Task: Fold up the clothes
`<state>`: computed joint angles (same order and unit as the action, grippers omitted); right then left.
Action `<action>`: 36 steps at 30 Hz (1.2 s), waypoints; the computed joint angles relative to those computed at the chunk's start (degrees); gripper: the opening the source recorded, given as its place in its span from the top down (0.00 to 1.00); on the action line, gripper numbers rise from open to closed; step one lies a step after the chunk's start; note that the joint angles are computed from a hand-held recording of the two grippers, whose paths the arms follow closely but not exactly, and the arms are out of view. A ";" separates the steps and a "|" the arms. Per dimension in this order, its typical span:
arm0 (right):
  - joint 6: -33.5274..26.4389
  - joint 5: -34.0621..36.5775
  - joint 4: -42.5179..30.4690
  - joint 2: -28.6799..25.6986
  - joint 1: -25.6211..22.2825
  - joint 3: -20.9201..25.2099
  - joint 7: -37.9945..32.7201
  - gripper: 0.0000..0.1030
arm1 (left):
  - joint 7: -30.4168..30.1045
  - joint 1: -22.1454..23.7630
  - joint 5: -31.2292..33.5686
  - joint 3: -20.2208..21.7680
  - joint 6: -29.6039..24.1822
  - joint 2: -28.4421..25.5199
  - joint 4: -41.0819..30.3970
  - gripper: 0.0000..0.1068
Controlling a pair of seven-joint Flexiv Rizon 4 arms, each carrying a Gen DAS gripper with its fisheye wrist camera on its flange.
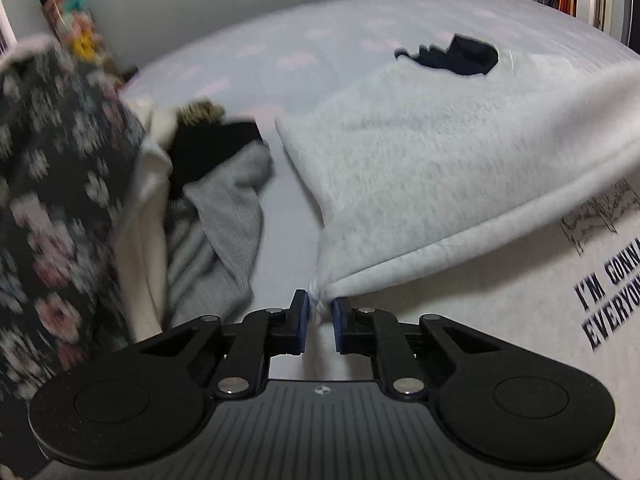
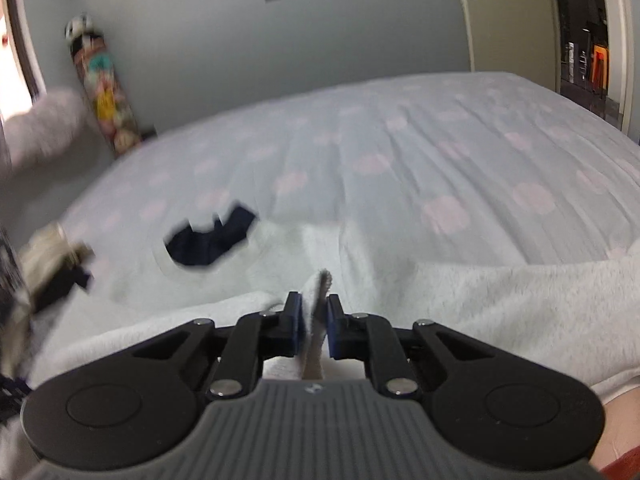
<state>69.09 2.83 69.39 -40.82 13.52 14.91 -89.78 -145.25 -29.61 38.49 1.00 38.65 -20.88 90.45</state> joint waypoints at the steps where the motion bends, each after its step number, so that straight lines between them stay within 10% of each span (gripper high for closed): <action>1: -1.08 -0.05 0.09 -0.33 -0.16 0.23 -0.35 0.86 | 0.37 0.84 -1.86 -0.22 0.76 0.63 1.27 0.90; 6: -3.74 1.57 1.23 -1.14 -0.71 0.50 0.41 0.85 | 0.27 4.80 -10.15 -0.97 6.87 6.19 8.47 0.88; 10: -5.53 3.60 0.37 -1.80 -1.81 1.53 0.24 0.74 | 1.02 6.65 -10.55 -1.38 10.63 7.79 8.44 0.68; 12: -6.22 5.36 -0.47 -2.01 -2.70 2.74 -0.43 0.64 | 0.35 7.65 -10.72 -1.20 13.40 6.90 7.26 0.54; 21: -9.67 9.20 -3.51 -2.58 -3.07 2.80 -2.64 0.50 | 0.29 9.44 -18.52 1.77 21.51 -4.11 -0.46 0.53; 25: -11.69 10.85 -4.48 -3.16 -3.69 3.50 -4.20 0.59 | 1.24 9.67 -22.87 2.46 22.85 -6.98 -1.07 0.90; 28: -11.60 11.65 -4.17 -3.01 -3.86 3.73 -6.59 0.82 | 0.25 8.37 -23.33 4.03 24.51 -7.14 -0.35 0.96; 36: -3.59 14.31 -6.69 -2.91 -3.50 7.23 -18.23 0.85 | -3.51 6.49 -17.64 8.17 26.75 -2.96 1.40 0.97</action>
<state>65.50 17.14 62.71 -43.73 10.02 22.15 -108.01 -148.76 -23.11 20.85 9.17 65.40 -23.84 91.86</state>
